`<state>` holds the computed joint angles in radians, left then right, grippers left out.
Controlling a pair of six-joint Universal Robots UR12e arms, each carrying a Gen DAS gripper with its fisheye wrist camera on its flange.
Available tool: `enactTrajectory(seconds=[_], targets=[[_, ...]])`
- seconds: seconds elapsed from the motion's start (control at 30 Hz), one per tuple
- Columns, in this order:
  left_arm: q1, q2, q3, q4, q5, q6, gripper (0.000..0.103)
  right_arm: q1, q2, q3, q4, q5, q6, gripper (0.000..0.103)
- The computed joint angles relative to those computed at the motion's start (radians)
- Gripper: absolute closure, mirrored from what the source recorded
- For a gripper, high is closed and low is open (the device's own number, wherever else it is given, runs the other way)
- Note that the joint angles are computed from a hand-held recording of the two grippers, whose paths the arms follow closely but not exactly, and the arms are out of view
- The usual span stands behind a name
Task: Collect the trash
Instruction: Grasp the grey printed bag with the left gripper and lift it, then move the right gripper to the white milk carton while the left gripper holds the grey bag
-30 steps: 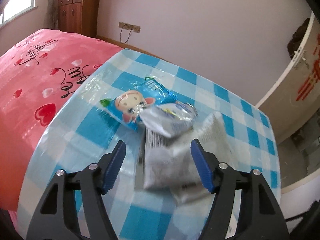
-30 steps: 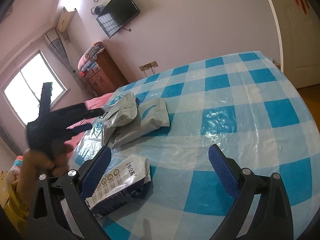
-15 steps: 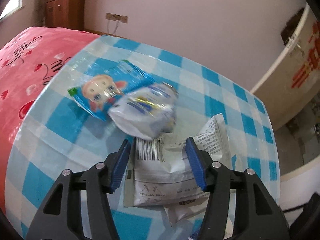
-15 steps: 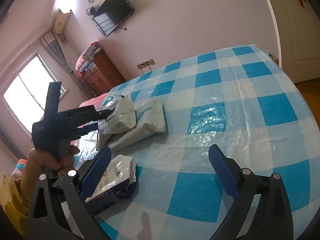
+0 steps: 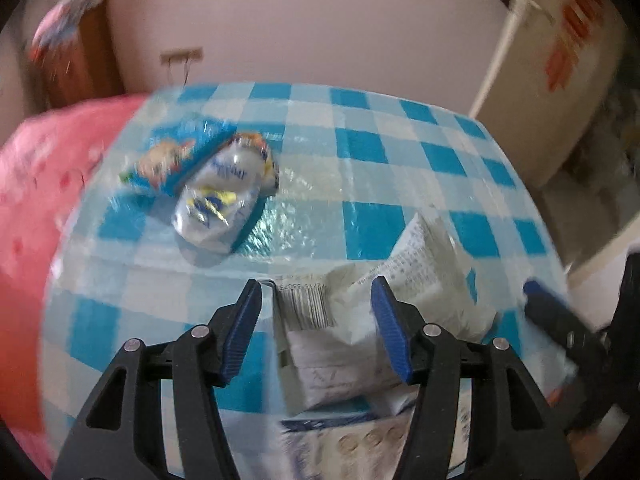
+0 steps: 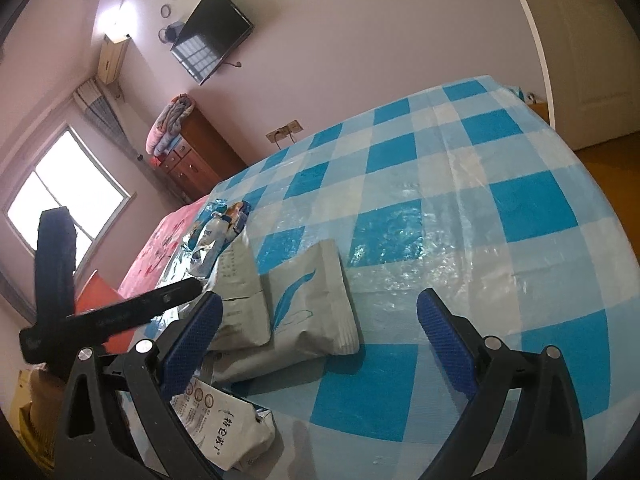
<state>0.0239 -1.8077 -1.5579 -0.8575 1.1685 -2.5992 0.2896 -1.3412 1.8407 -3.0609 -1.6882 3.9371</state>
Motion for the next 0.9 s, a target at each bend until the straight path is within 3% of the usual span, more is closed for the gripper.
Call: enactTrajectory(seconds=[0.1, 0.17, 0.33, 0.43, 0.63, 0.77, 0.9], targets=[[0.011, 0.022, -0.014, 0.019, -0.04, 0.162, 0.036, -0.002, -0.001, 0.003, -0.006, 0.01, 0.0, 0.006], [0.011, 0.029, -0.011, -0.015, -0.051, 0.283, 0.033, -0.007, -0.001, 0.005, -0.008, 0.021, 0.0, 0.007], [-0.015, 0.027, -0.002, -0.076, 0.011, 0.51, 0.032, -0.01, -0.002, 0.01, -0.017, 0.032, 0.012, 0.007], [-0.028, 0.026, -0.002, -0.1, 0.045, 0.58, 0.032, -0.012, -0.003, 0.011, -0.018, 0.039, 0.015, 0.006], [-0.042, 0.017, 0.008, -0.088, 0.062, 0.604, 0.031, -0.011, -0.002, 0.01, -0.016, 0.043, 0.004, 0.007], [-0.054, 0.013, 0.008, -0.07, 0.083, 0.657, 0.02, -0.012, -0.002, 0.011, -0.019, 0.048, 0.004, 0.007], [-0.062, -0.003, 0.036, -0.13, 0.102, 0.7, 0.015, -0.013, -0.003, 0.013, -0.022, 0.053, 0.009, 0.007]])
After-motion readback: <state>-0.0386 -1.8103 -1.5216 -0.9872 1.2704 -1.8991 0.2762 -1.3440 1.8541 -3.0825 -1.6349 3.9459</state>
